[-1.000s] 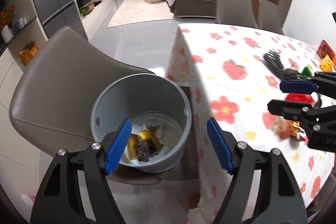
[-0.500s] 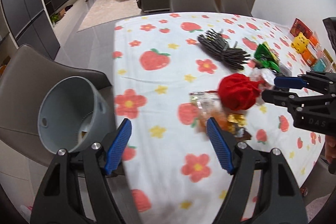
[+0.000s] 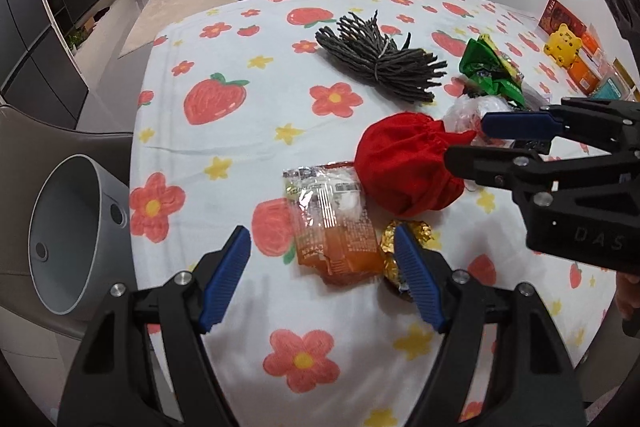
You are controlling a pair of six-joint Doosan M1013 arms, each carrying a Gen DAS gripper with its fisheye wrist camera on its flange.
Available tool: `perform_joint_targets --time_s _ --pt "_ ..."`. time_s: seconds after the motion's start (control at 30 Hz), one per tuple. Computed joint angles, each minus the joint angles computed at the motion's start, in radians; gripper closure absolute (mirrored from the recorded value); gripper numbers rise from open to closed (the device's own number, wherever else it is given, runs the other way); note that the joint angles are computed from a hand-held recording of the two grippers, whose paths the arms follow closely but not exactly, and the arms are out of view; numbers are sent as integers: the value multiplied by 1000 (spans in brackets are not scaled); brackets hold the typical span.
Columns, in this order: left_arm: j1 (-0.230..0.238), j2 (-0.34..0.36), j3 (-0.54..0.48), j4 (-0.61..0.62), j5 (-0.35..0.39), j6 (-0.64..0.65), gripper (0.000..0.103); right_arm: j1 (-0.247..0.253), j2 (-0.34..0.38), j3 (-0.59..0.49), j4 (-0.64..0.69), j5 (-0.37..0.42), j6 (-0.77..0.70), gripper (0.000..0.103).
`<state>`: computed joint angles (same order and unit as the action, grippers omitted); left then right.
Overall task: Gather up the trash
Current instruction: 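Grasp the orange snack bag with the left tool while the right tool grasps the red knit ball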
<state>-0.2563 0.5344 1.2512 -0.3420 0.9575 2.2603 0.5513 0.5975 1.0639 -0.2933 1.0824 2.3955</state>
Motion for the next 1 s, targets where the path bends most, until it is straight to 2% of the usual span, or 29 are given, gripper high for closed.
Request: perform_joint_targets --time_s 0.23,0.27,0.33,0.47,0.53,0.57,0.63,0.73,1.0 --pt "-14 38 -8 52 22 -32 31 -11 15 4 38 -9 -25 55" --pt "-15 41 -7 50 27 -32 34 -11 15 6 42 -11 -26 55" --pt "-17 46 -8 43 40 -28 48 -12 17 6 52 -14 -35 54" --pt "-16 50 -12 14 55 -14 66 -12 22 3 84 -13 -67 55" --pt "-13 52 -20 -8 67 -8 72 -11 24 0 98 -13 -88 73" --pt "-11 53 -23 -20 71 -2 77 -10 24 -1 103 -12 -95 77" --pt "-8 52 -26 -29 69 2 82 -10 22 0 109 -16 -102 86" --pt "-4 49 -30 -37 66 7 84 -10 11 9 107 -35 -92 91" --pt "21 26 -26 -56 35 1 85 2 -7 -5 70 -48 -63 92"
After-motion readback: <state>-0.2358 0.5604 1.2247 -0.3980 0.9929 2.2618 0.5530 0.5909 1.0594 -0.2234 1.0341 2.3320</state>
